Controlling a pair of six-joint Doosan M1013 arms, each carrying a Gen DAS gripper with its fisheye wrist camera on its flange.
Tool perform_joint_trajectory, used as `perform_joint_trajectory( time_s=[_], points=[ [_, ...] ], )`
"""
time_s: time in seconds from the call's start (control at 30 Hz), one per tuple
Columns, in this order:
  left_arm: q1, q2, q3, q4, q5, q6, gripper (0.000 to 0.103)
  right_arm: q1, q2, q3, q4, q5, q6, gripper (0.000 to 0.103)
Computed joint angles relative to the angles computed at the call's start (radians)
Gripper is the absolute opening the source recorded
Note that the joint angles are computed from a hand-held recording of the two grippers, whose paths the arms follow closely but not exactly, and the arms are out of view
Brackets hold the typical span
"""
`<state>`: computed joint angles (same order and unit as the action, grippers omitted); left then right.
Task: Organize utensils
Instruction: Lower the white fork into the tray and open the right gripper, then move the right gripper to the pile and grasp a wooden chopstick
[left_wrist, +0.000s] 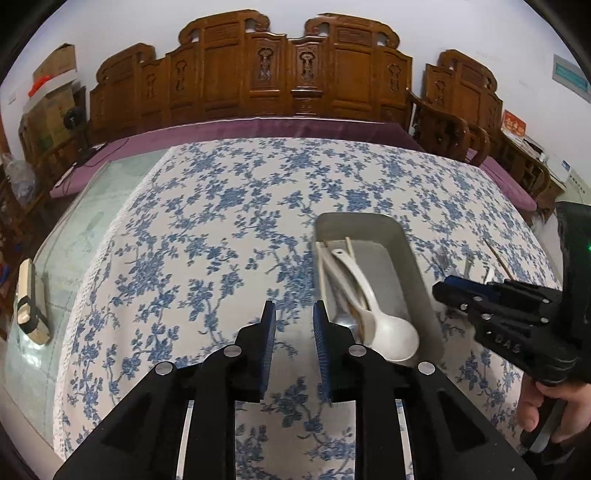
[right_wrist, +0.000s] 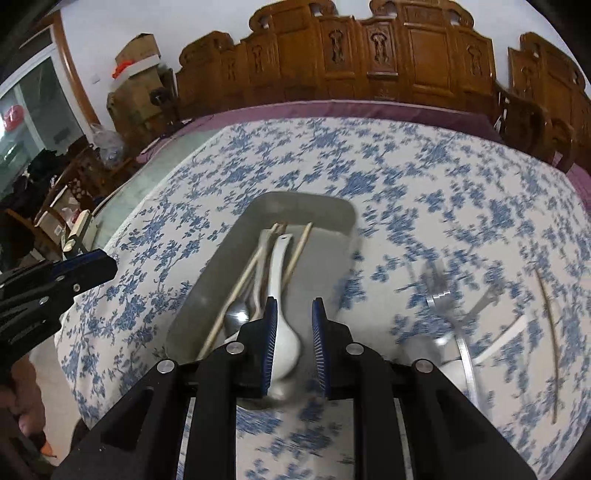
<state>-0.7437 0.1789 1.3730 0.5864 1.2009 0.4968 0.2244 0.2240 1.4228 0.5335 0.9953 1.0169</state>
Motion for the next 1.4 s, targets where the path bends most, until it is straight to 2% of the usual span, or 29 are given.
perform_joint_trajectory(
  time_s=[0.37,0.53,0.67,0.83,1.13,1.3,1.4],
  points=[
    [-0.033,0.062,-0.082,0.007,-0.003,0.059,0.036,-0.114,-0.033,0.029,0.053,-0.020,-0.144,0.021],
    [-0.046,0.103,-0.131,-0.003,0.000,0.097,0.041,-0.170,-0.033,0.036,0.061,-0.038,-0.159,0.021],
    [-0.053,0.130,-0.162,-0.015,-0.005,0.119,0.050,-0.206,-0.027,0.037,0.054,-0.064,-0.165,0.021],
    [-0.055,0.167,-0.203,-0.045,-0.005,0.153,0.053,-0.245,-0.009,0.033,0.035,-0.095,-0.170,0.028],
    [-0.057,0.230,-0.265,-0.108,-0.010,0.199,0.053,-0.275,0.056,0.011,-0.044,-0.090,-0.156,0.032],
    [-0.059,0.270,-0.303,-0.138,-0.002,0.219,0.053,-0.275,0.094,-0.008,-0.079,-0.061,-0.158,0.032],
    [-0.058,0.296,-0.330,-0.161,0.006,0.235,0.053,-0.265,0.105,-0.013,-0.120,-0.074,-0.163,0.032]
  ],
)
